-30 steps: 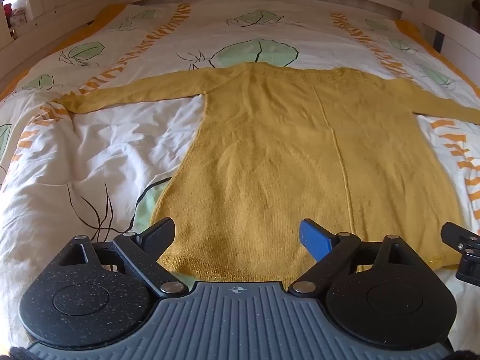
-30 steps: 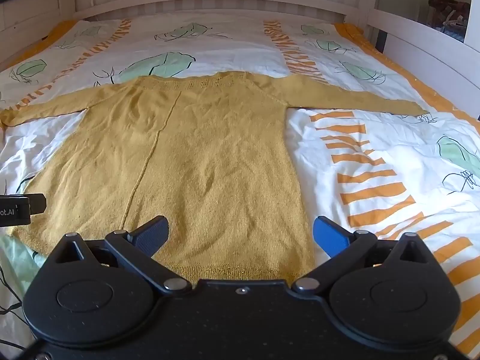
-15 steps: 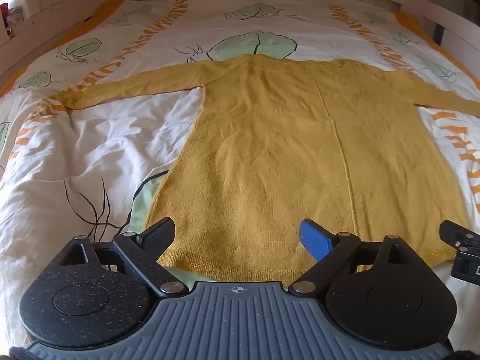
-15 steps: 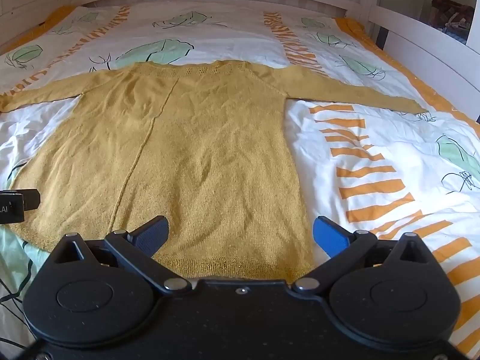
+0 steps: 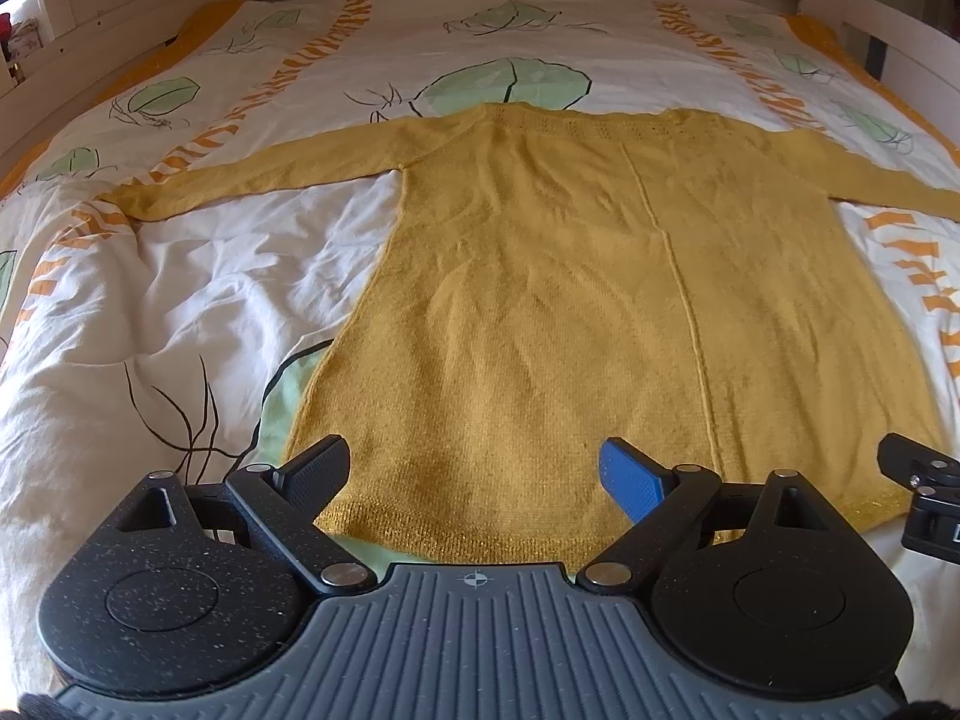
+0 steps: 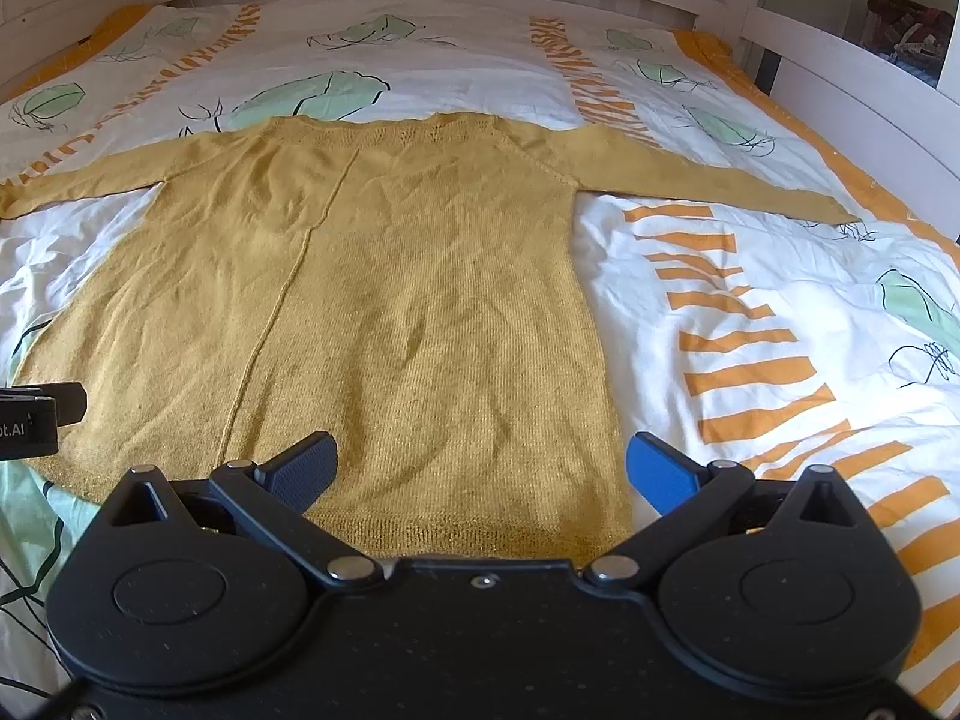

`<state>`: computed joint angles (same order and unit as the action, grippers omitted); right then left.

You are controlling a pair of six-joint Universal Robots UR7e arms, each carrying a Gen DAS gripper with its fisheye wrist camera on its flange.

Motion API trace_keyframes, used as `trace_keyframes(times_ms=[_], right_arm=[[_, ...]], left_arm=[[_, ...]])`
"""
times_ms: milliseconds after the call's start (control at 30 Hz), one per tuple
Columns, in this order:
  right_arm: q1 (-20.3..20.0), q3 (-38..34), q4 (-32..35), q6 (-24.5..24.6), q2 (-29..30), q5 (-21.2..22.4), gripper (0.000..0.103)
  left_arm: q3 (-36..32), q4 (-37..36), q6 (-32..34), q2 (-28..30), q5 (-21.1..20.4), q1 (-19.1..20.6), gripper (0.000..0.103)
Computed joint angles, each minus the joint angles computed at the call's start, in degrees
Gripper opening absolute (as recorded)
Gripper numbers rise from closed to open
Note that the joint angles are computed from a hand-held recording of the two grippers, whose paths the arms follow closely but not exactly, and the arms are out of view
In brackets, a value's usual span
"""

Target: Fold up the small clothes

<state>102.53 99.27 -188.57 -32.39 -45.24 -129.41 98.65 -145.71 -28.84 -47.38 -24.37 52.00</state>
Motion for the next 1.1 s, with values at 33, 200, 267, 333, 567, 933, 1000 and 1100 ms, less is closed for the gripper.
trace_keyframes(times_ms=[33, 200, 267, 333, 567, 933, 1000, 1100], right_arm=[[0.0, 0.0, -0.2, -0.2, 0.1, -0.1, 0.102], [0.1, 0.0, -0.1, -0.1, 0.1, -0.1, 0.102], [0.0, 0.0, -0.1, 0.0, 0.1, -0.1, 0.102], [0.0, 0.1, -0.1, 0.3, 0.1, 0.1, 0.102], [-0.2, 0.3, 0.5, 1.1, -0.2, 0.5, 0.102], [-0.2, 0.4, 1.5, 2.0, -0.4, 0.7, 0.102], [-0.2, 0.4, 1.6, 2.2, -0.4, 0.7, 0.102], [-0.2, 0.4, 1.9, 2.4, -0.5, 0.8, 0.102]], left_arm=[[0.0, -0.1, 0.0, 0.0, 0.0, 0.0, 0.091], [0.1, -0.1, 0.3, 0.0, 0.0, 0.0, 0.091], [0.3, 0.0, 0.3, 0.0, -0.1, 0.0, 0.091], [0.2, 0.4, -0.1, 0.0, -0.1, 0.0, 0.091], [0.1, 1.8, -0.9, 0.0, -0.1, 0.0, 0.091], [0.2, 2.5, -1.3, -0.2, -0.5, 0.1, 0.091], [0.1, 2.8, -1.6, -0.2, -0.5, 0.1, 0.091], [0.1, 2.8, -1.6, -0.2, -0.5, 0.1, 0.091]])
